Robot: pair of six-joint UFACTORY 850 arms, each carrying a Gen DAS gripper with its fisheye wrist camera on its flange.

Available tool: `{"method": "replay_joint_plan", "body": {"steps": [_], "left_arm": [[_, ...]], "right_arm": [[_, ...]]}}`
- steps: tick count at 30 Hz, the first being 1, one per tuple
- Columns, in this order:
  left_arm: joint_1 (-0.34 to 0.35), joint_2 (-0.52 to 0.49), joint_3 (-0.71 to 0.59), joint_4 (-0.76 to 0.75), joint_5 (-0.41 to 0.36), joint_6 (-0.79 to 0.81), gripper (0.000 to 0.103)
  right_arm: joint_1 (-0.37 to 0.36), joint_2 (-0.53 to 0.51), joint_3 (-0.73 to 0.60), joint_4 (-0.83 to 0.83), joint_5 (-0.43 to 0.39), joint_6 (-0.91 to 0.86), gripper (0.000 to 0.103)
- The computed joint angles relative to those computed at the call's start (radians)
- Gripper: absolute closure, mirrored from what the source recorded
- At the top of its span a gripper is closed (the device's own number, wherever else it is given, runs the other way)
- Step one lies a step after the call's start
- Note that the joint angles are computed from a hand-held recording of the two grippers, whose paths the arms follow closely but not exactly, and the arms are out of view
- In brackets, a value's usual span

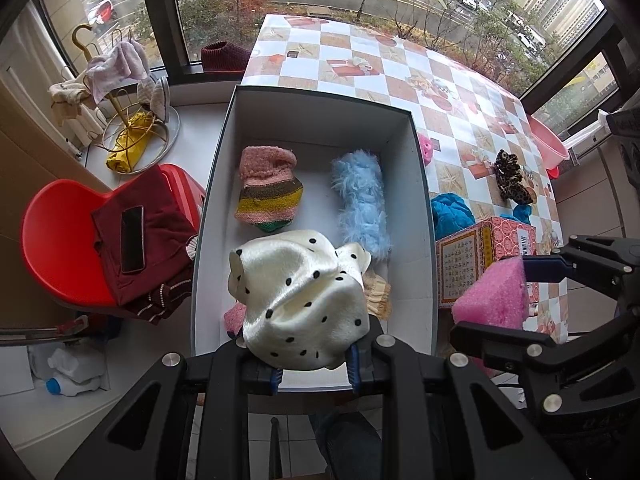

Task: Organize soft objects
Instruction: 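Lower the scrunchie and sponge into the box and open both tools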

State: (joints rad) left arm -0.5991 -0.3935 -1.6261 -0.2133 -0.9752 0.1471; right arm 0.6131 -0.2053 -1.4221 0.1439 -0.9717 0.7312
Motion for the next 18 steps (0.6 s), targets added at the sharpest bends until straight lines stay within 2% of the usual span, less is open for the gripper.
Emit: {"method": "replay_joint_plan", "body": {"steps": [18], "left_arm": [[0.009, -0.037, -0.033, -0.002, -0.019, 0.008, 0.077]], "right_arm": [[-0.024, -0.028, -0.02, 0.03, -0.01, -0.042, 0.031]]}}
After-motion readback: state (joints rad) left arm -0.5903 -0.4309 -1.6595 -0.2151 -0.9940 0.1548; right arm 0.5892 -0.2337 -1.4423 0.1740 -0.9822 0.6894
